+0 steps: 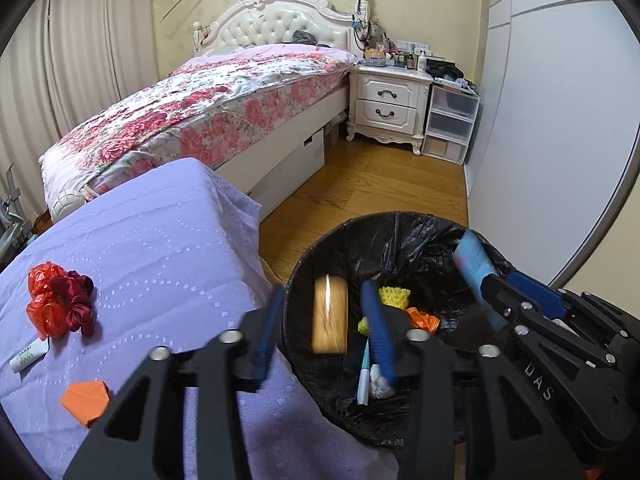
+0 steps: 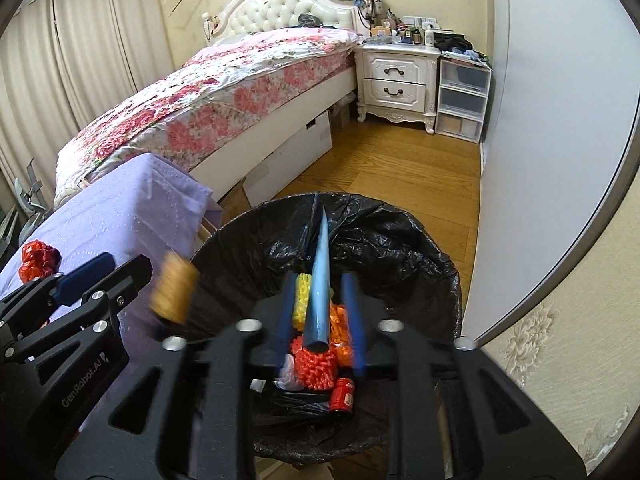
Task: Collect trash
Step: 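Open both grippers to drop the bottle and tube into the bin, then move both tools back over the remaining items on the bed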
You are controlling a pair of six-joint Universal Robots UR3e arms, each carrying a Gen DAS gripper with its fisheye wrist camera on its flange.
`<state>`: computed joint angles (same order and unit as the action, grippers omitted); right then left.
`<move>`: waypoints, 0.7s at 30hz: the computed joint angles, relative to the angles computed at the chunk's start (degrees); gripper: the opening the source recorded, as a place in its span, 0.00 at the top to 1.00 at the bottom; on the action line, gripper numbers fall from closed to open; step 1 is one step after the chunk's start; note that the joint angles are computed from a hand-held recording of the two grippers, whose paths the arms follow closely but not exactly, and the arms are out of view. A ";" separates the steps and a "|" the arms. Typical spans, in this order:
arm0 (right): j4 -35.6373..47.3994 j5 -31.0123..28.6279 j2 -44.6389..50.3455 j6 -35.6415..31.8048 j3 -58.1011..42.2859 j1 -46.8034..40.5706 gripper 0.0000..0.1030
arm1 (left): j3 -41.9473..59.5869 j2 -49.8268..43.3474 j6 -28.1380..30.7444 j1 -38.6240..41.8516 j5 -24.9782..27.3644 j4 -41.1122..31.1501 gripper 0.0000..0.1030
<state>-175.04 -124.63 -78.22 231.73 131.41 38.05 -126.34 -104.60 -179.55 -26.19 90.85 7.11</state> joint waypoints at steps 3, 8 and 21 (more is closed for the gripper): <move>0.96 -1.17 -0.33 0.88 -0.08 0.62 0.62 | -0.74 0.53 -0.24 0.19 0.54 0.87 0.41; 2.52 -2.21 -0.93 1.97 -0.33 1.14 0.51 | -2.50 1.86 -0.13 0.80 1.22 1.69 0.31; 5.49 -1.76 1.47 3.89 -5.33 5.66 0.42 | -17.57 18.27 4.50 13.04 -2.16 1.04 0.27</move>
<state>-169.55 -126.39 -76.76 235.62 126.08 43.71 -143.91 -86.33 -175.05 -13.15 88.68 8.15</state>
